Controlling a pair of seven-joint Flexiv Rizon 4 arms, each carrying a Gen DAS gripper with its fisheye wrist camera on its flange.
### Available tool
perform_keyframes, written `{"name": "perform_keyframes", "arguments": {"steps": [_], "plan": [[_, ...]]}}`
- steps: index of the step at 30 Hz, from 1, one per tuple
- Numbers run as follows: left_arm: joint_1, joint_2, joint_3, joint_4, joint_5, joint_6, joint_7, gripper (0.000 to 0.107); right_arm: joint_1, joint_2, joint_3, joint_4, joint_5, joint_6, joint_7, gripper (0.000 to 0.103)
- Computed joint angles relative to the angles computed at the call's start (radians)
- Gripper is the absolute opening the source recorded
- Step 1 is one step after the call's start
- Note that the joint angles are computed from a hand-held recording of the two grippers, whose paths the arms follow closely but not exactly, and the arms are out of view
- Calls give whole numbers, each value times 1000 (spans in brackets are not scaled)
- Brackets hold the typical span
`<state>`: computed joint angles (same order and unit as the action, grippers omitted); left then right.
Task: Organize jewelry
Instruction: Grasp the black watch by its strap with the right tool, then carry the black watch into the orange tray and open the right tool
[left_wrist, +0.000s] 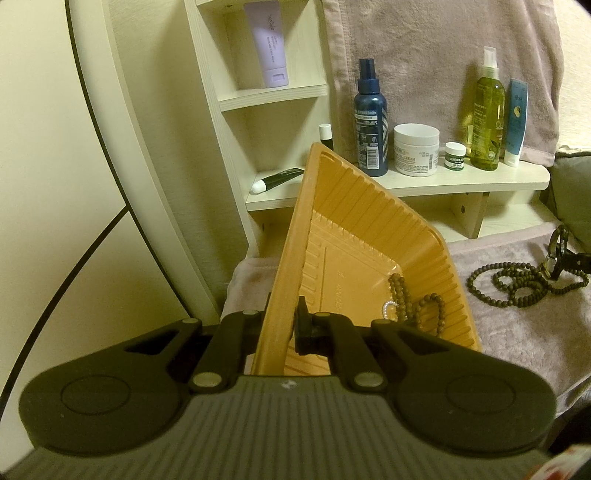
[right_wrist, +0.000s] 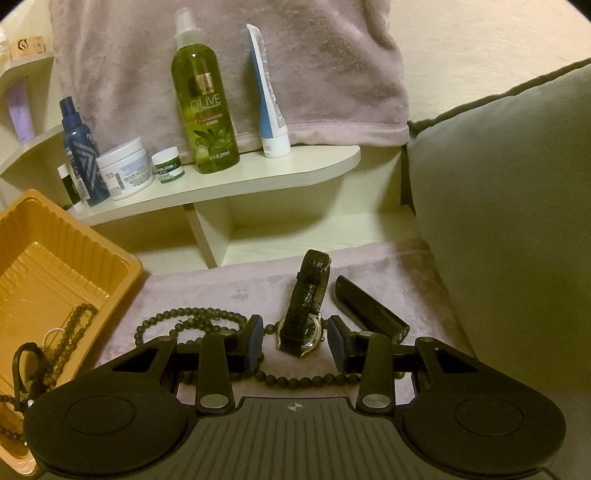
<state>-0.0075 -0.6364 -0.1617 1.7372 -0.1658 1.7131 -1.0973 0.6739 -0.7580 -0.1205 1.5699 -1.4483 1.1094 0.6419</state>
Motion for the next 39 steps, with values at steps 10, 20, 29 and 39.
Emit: {"name": "perform_keyframes", "arguments": {"steps": [10,20,29,39], "plan": [[4,-1,-3,1,3,0,-1,6,-5,-31,-13,-34,28,9,-42,39],[3,-1,-2,1,4,0,-1,6,4,-51,-41,-60,29,34,-52,16],[2,-2,-1,0,4,1,-1,6,17,-36,-41,-54,-23,23,-38,13],[0,-2,1,-1,3,-1,-2,6,12,-33,-17,-95,-104,34,-10,12]]}}
